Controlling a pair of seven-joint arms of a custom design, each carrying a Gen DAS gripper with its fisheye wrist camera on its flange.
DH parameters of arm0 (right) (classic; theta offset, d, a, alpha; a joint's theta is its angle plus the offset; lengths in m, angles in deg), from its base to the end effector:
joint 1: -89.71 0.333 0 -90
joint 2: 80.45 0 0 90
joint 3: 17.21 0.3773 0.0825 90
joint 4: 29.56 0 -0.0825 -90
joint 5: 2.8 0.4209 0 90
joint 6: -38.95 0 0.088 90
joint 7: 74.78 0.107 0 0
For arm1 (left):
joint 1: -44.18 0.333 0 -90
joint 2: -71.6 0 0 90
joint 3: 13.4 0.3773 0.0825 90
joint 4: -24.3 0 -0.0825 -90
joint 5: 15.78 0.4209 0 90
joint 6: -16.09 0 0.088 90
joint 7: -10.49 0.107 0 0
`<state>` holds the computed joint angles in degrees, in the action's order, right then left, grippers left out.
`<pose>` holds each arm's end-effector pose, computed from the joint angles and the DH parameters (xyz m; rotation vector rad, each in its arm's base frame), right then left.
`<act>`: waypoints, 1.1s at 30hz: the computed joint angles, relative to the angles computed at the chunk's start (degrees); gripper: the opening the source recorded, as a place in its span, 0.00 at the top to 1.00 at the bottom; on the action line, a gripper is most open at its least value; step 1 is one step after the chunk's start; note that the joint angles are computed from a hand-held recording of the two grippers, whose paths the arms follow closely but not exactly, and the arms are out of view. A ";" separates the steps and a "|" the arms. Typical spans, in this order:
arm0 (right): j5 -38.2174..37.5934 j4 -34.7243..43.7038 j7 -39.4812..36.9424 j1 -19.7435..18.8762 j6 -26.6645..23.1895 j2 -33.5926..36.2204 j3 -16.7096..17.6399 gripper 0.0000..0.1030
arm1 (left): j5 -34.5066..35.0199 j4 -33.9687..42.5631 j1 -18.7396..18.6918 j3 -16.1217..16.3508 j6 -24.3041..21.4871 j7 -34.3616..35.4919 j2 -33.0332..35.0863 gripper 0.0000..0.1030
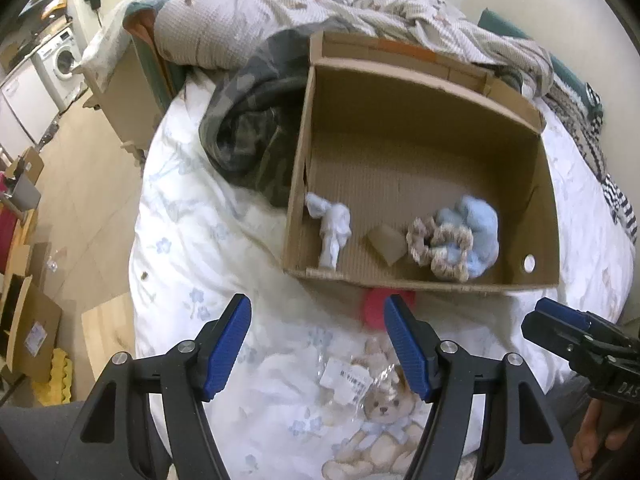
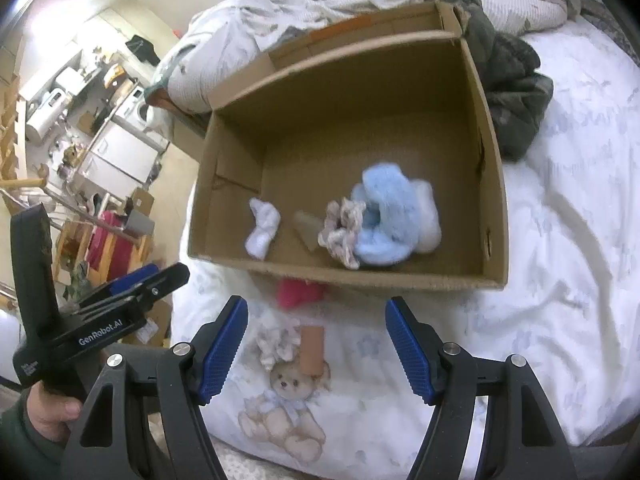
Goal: Organize soft objects
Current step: 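Withdraw both grippers from the box toward the remaining items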
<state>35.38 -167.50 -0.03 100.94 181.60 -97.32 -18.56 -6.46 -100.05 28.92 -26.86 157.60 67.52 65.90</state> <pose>0.4865 0.0809 0.5033 -1.7663 1.8090 0.0956 0.5038 -0.2807 0.5212 -1.9845 2.0583 -0.5018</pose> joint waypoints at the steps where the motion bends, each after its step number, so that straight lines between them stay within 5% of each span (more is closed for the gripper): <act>1: -0.79 -0.11 0.54 -0.20 -0.46 0.00 0.18 0.27 | -0.72 0.00 -0.15 0.04 -0.26 0.61 0.11 0.36; 15: -4.84 -0.45 5.81 -1.98 -5.29 1.42 0.16 0.27 | -6.76 0.99 -0.92 -0.07 -2.20 5.37 2.30 0.36; 27: -3.46 0.97 7.24 -2.49 -8.03 4.04 -0.16 0.27 | -13.26 0.66 0.76 0.95 -2.30 2.72 3.43 0.36; 33: -3.26 2.23 7.67 -2.91 -8.66 6.10 -0.05 0.27 | -21.07 4.03 0.83 0.20 -10.27 10.08 7.96 0.36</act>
